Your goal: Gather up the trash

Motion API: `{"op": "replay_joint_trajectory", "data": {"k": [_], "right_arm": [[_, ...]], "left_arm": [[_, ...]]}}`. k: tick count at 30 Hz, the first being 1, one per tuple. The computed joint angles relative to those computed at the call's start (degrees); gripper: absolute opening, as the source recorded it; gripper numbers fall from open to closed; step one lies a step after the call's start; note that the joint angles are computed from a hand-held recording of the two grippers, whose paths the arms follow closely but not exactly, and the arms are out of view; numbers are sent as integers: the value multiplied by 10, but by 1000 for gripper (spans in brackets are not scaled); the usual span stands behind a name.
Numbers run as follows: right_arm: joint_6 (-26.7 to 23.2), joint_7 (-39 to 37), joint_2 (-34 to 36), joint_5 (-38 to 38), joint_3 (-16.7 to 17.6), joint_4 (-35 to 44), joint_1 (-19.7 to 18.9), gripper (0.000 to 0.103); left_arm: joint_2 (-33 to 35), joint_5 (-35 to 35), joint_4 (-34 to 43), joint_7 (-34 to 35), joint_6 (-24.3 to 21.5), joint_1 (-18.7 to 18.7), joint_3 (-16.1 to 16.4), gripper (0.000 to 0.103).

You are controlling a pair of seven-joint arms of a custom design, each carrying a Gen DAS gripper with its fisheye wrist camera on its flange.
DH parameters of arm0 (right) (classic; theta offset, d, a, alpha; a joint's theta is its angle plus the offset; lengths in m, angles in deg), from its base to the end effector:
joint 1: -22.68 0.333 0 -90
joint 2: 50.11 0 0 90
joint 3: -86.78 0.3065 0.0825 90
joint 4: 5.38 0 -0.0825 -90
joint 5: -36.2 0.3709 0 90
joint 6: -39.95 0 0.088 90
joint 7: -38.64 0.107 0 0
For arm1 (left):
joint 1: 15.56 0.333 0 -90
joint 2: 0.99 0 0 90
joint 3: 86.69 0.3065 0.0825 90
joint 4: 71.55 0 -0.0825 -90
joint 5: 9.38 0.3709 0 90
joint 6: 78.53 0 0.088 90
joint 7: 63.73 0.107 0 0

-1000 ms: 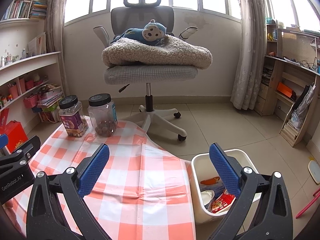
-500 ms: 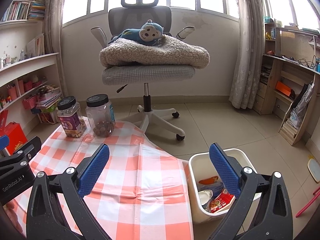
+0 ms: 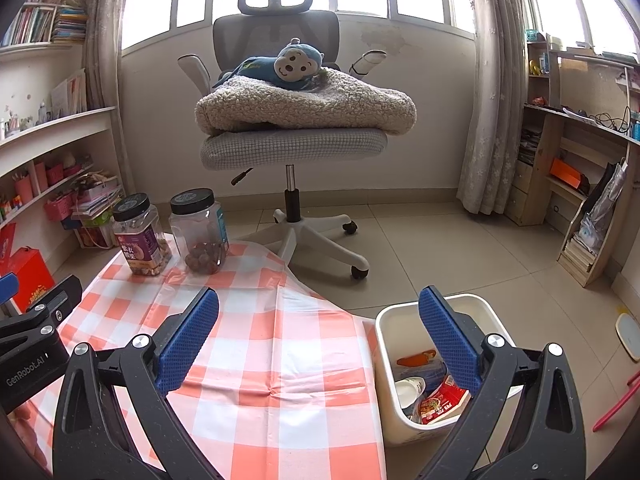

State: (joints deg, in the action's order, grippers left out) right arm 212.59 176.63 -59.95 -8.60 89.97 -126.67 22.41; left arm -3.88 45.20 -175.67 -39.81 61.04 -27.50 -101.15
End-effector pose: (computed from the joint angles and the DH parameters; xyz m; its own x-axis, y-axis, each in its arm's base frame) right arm 0.5293 0.0810 0.5953 -0.0574 -0.9983 -0.0035 -0.4457 0.0287 -0.8947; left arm 0.5214 -0.2605 0.6227 0.1774 -0.9826 -0.0550 -0.5123 -0.0445 -0.8576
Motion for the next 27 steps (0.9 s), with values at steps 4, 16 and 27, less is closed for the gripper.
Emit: {"op": "replay_joint_trajectory", "data": {"k": [4,16,27], "right_arm": [[1,1,0,-1,1,0,-1,96],[1,6,0,-5,2,-1,-3,96],[0,6,-1,-3,1,-8,-1,96]], "left_arm": [[0,2,0,-1,-1,0,0,96],[1,0,1,0,-1,0,0,96],[3,-1,2,3,-3,-2,1,96]]}}
